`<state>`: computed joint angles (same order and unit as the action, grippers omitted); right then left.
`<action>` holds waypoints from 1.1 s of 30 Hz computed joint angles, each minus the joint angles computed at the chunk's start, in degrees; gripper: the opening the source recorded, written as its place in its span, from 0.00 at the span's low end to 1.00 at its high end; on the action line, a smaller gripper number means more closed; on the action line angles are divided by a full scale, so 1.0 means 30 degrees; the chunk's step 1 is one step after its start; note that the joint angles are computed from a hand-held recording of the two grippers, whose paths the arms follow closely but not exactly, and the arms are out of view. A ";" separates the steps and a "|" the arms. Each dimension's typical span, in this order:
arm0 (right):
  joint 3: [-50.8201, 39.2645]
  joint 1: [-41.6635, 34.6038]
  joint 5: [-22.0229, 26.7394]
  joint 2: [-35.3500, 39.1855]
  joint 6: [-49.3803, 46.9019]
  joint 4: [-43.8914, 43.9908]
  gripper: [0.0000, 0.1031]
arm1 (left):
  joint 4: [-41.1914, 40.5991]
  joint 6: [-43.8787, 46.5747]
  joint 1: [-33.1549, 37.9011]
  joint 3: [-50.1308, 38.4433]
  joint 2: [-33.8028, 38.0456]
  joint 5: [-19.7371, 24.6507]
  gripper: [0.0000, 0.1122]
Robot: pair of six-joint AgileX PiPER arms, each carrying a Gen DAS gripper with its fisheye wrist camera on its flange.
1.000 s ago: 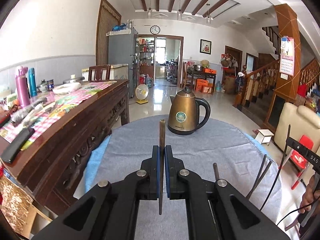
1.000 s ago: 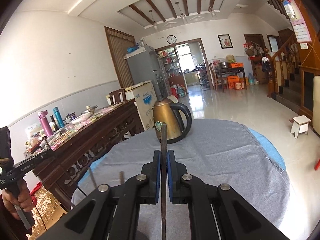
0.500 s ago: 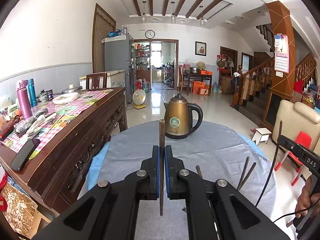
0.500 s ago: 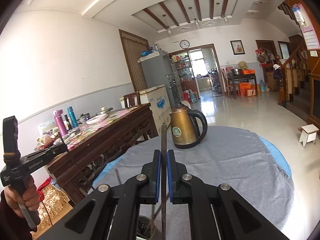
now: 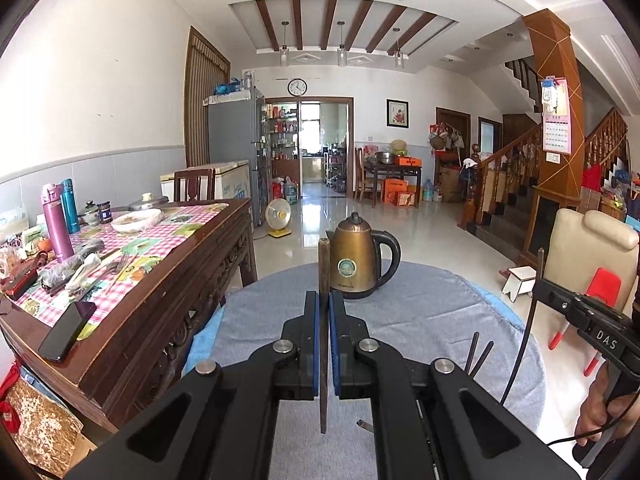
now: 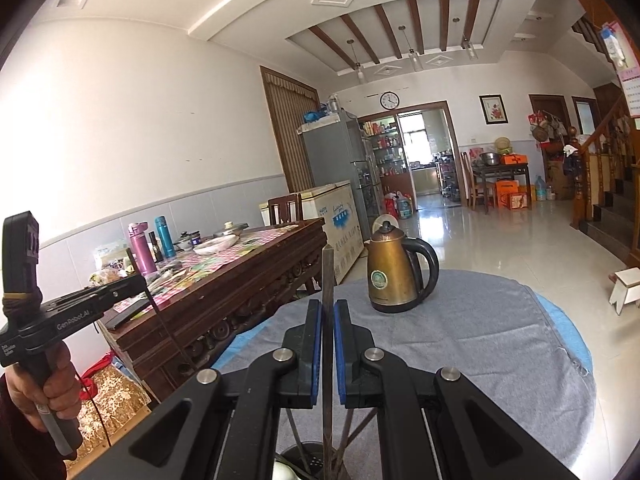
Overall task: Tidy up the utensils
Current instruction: 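Lift both held chopsticks upright and carry them toward the black holder, then lower both chopsticks into the black holder and open both tools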
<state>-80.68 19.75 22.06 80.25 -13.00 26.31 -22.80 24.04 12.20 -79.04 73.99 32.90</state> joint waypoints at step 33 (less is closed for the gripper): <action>-0.0822 0.2578 -0.1926 0.2302 0.7968 -0.8795 0.07 | 0.2214 -0.3737 -0.4185 -0.2665 0.0608 0.1230 0.04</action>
<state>-83.15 27.48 16.28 87.16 10.90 -0.08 -16.16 12.83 -0.35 -87.04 75.81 36.59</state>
